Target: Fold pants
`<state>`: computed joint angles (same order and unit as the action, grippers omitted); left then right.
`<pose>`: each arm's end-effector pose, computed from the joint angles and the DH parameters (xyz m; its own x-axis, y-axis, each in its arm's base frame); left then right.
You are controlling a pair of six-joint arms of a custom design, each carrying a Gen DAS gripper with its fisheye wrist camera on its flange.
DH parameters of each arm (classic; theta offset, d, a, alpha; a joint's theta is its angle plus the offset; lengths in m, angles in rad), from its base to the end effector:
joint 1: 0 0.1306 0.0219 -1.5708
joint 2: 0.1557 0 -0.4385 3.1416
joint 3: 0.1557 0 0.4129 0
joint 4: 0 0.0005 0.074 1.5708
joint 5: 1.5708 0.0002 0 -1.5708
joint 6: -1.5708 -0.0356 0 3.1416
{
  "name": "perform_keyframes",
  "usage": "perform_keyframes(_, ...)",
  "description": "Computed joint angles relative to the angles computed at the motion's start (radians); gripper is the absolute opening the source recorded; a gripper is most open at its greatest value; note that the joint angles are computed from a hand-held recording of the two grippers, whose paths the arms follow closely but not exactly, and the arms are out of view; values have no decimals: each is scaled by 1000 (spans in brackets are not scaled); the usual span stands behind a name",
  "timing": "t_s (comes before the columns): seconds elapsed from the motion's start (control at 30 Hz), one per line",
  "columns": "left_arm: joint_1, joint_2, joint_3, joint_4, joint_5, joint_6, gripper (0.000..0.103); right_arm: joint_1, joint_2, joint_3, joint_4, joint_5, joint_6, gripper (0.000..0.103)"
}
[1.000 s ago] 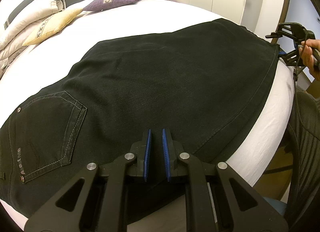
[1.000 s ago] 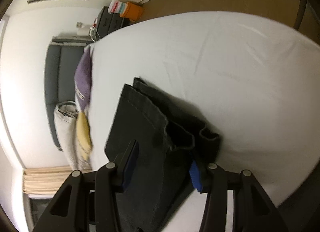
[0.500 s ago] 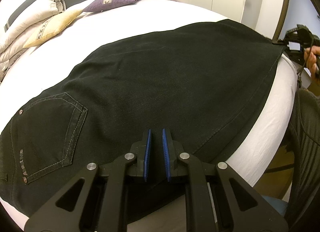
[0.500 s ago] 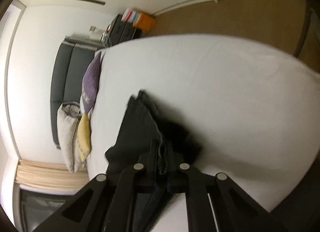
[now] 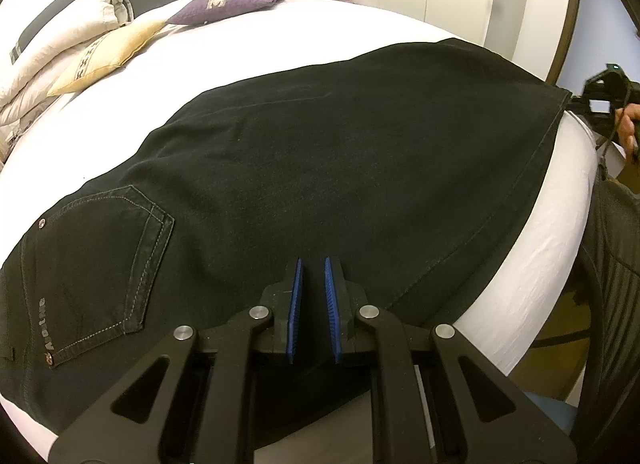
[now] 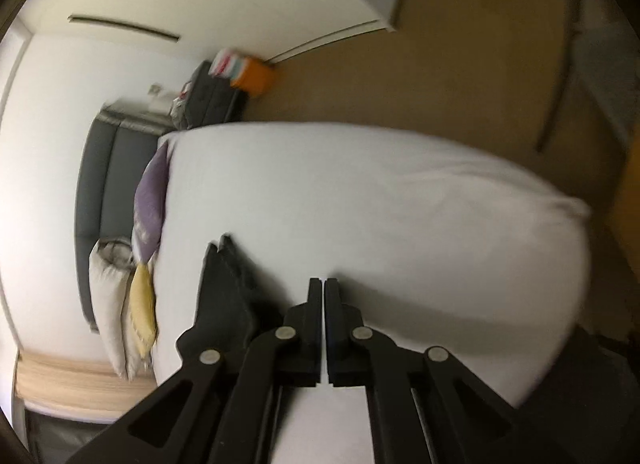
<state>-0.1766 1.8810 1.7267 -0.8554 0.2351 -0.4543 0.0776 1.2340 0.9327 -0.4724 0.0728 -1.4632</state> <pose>0.6723 -0.1289 0.3668 -0.6204 0.5442 -0.5647 0.6290 0.7754 0.0563 0.4144 0.0291 0.3627 -0.1001 0.9868 -0.1274 0.6899 0.1611 0.7057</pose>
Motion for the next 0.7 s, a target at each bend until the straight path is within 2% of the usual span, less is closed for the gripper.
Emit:
perform_keyframes(0.07,1,-1,-4,4,3,-1,11,6,-15,42,-38,44,102,4)
perform_keyframes(0.13,0,0,-3,3,1,-2,11,-3,6,103,8,4,242,5)
perform_keyframes(0.17,-1,1,-1,1,-2,-4,11,-7,35,153,-9,-29,319,18)
perform_keyframes(0.2,-1,1,2,-3,-4,-5,11,-10,85,230,-77,-62,417,38)
perform_keyframes(0.23,-2,2,4,-6,-6,-6,11,-11,141,309,-145,-95,520,43)
perform_keyframes(0.27,-2,2,5,-7,-7,-6,11,-16,187,366,-170,-132,599,43)
perform_keyframes(0.3,-2,2,5,-6,-7,-5,11,-22,215,397,-174,-164,641,43)
perform_keyframes(0.4,-1,2,5,-7,-4,1,11,-44,298,479,-242,-192,694,43)
perform_keyframes(0.47,0,4,8,-11,-2,-4,11,-65,326,479,-233,-252,683,43)
perform_keyframes(0.7,2,15,23,-21,4,-12,11,-94,363,451,-254,-295,691,43)
